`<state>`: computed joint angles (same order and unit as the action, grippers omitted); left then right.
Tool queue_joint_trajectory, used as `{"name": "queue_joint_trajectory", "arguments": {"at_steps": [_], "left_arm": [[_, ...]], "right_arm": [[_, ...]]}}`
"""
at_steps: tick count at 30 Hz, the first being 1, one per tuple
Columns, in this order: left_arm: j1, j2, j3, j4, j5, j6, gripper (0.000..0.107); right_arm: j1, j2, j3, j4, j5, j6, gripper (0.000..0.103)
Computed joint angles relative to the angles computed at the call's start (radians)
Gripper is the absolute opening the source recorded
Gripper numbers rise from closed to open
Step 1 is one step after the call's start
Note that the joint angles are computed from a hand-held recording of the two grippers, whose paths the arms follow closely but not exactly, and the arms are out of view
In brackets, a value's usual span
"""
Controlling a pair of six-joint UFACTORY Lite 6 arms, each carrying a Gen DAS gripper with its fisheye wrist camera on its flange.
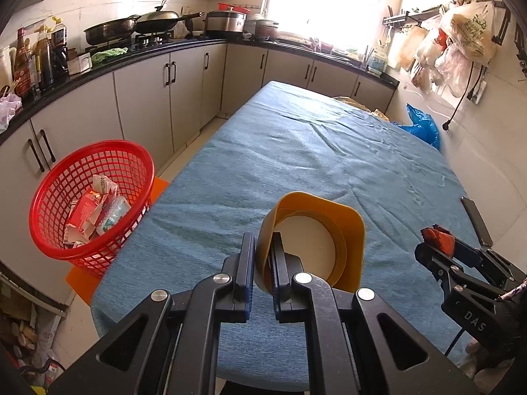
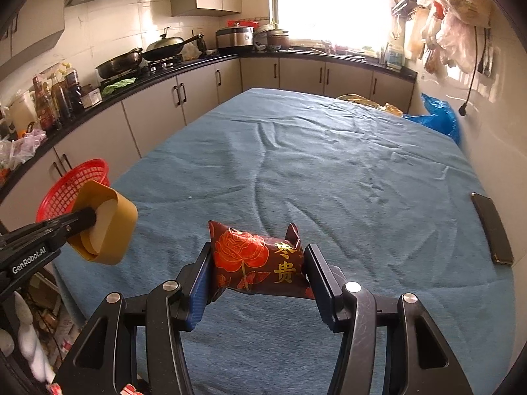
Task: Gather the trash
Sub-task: 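Lift the orange tub and red chip bag and hold them above the table, then carry the orange tub and chip bag over the red basket and release both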
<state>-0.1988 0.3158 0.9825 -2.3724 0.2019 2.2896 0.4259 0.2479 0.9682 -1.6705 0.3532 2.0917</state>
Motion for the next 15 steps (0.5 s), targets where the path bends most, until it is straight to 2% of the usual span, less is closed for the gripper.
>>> {"name": "queue_joint_trajectory", "arguments": {"at_steps": [11,15], "left_arm": [[0.058,-0.025,-0.006,0.173,0.03,-0.156,0.008],[0.091,-0.057,-0.009,0.23,0.038,-0.199,0.008]], "right_arm": [[0.01,0.059,0.087,0.021,-0.05,-0.045,0.059],[0.012,0.093,0.145,0.068,-0.077,-0.117,0.059]]}}
